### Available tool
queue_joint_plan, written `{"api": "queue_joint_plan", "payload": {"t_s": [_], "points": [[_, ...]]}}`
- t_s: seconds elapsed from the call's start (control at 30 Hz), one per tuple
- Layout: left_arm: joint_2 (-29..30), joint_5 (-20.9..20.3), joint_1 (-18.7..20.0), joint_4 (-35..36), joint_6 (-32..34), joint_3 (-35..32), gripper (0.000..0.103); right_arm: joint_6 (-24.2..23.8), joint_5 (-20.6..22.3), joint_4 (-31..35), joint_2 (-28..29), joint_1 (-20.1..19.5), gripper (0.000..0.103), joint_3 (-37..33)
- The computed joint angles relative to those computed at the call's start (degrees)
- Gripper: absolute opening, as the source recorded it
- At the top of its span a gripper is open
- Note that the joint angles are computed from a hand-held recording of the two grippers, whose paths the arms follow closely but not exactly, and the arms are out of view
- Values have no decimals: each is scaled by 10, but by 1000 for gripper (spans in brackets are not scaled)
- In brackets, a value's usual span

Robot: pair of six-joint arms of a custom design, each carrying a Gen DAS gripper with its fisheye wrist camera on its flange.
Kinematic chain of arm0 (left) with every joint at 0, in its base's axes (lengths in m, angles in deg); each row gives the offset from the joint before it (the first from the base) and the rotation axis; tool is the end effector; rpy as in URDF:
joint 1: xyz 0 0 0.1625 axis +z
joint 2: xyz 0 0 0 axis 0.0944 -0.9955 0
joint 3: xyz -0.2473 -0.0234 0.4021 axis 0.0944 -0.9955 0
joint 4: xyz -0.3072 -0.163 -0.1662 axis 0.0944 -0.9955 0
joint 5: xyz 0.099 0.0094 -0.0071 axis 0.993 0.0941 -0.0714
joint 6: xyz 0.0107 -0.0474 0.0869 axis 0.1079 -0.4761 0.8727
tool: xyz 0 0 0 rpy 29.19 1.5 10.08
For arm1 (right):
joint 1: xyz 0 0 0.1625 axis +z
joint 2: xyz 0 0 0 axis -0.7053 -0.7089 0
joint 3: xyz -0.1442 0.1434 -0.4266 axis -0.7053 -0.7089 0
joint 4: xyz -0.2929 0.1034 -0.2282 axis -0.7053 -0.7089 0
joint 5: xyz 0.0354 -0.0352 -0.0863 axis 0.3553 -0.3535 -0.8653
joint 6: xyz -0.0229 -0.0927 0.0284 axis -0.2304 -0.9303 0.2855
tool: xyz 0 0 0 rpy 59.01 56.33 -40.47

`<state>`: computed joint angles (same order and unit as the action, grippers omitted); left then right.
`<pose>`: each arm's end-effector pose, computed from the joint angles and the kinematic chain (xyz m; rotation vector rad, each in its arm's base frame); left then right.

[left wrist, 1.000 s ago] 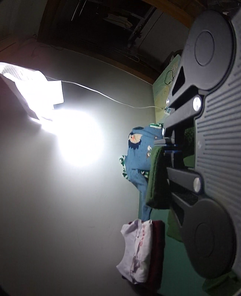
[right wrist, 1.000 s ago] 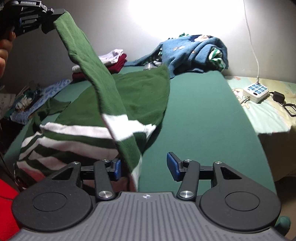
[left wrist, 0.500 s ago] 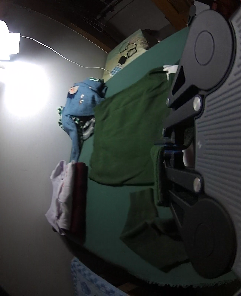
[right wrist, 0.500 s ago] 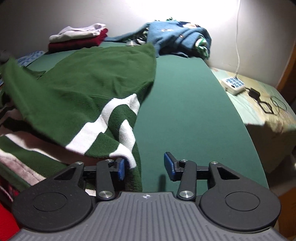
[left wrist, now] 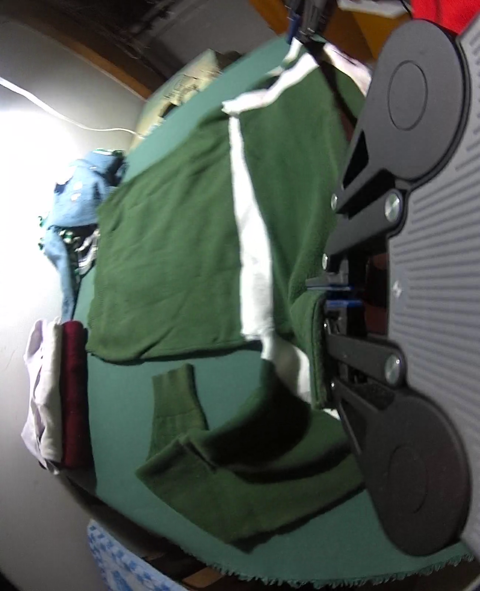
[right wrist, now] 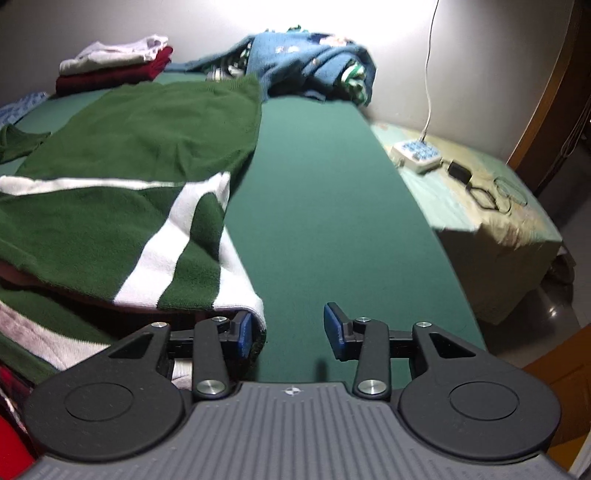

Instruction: Fold clothes

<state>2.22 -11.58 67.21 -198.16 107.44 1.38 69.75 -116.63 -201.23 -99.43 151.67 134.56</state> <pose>-0.0531 -0.7155 0.3105 0.8925 2.6468 -0.4381 0.2144 -0.5508 0.1236 0.0790 -2.0016 0.8333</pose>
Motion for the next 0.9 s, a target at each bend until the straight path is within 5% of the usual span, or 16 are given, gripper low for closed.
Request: {"api": "queue_joint_plan", "payload": {"t_s": [0.13,0.23,0.33,0.5,0.6,0.73,0.9], "points": [[1,5,5,11,4,2,0,-42,-25,32,-2,7,41,10],[-1,9,6,17,10,6,0,-17,-17,77,-29,13,44,24],[-2,10,7,14,1,9,0,33,55,179,-80,15,41,41],[2,15,8,16,1,5,2,-26,100,70,-68,19,39,19],[2,30,4,-4,18,13,12,43,116,105,-46,4,17,-14],[1,43,4,-23,34,23,15,85,107,140,-19,-8,15,-30],[-1,40,7,-35,34,30,19,75,101,128,-25,-11,17,-18]]}}
